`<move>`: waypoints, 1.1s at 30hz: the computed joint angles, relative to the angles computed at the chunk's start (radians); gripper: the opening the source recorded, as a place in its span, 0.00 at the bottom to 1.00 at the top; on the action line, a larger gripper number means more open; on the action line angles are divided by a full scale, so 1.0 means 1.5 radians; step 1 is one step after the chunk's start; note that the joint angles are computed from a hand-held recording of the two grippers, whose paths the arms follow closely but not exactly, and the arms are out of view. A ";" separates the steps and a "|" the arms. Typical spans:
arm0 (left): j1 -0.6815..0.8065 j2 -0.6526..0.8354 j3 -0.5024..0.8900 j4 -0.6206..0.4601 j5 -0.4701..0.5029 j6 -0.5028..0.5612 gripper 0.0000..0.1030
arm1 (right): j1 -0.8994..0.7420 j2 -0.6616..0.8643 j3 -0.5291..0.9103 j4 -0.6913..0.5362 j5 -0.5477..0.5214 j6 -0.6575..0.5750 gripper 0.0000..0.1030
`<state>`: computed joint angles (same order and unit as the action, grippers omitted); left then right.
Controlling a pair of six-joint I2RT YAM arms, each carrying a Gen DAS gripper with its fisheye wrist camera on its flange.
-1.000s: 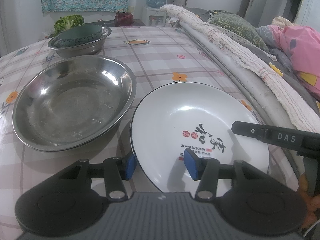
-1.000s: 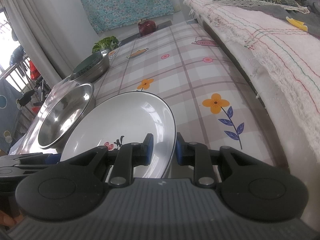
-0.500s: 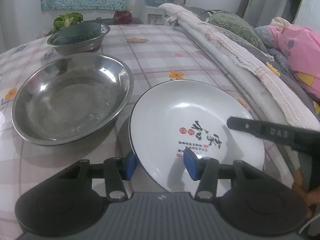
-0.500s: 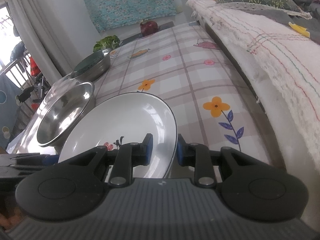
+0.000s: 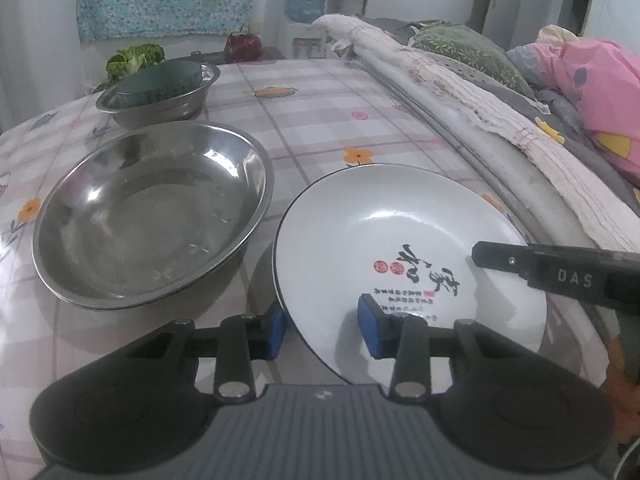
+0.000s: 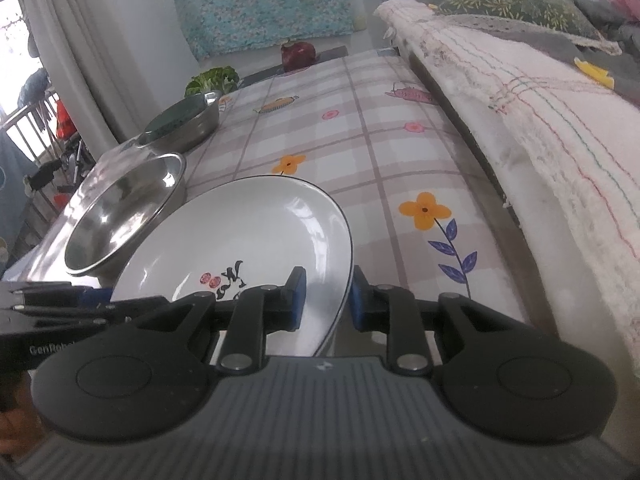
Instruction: Organize plates and bowls
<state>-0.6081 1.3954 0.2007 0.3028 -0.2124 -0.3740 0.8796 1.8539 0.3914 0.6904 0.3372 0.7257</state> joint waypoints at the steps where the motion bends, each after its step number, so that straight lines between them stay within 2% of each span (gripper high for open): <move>1: -0.001 0.000 0.002 -0.004 -0.002 -0.002 0.38 | 0.002 0.000 0.002 -0.004 0.004 -0.002 0.21; 9: 0.005 -0.018 0.001 -0.021 -0.005 -0.005 0.34 | -0.003 0.004 0.021 -0.020 0.008 -0.015 0.21; 16: -0.001 0.006 0.021 -0.028 -0.019 -0.003 0.37 | -0.001 0.009 0.000 0.016 0.008 -0.034 0.20; 22: -0.005 0.037 0.038 -0.016 -0.033 -0.017 0.40 | 0.010 0.026 0.009 0.026 0.026 -0.043 0.25; 33: -0.003 0.017 0.057 -0.058 -0.042 -0.043 0.39 | 0.024 0.001 0.025 -0.024 0.054 -0.047 0.25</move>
<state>-0.6129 1.4208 0.2861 0.2158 -0.2748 -0.4386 0.9153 1.8550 0.4297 0.6543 0.4180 0.6553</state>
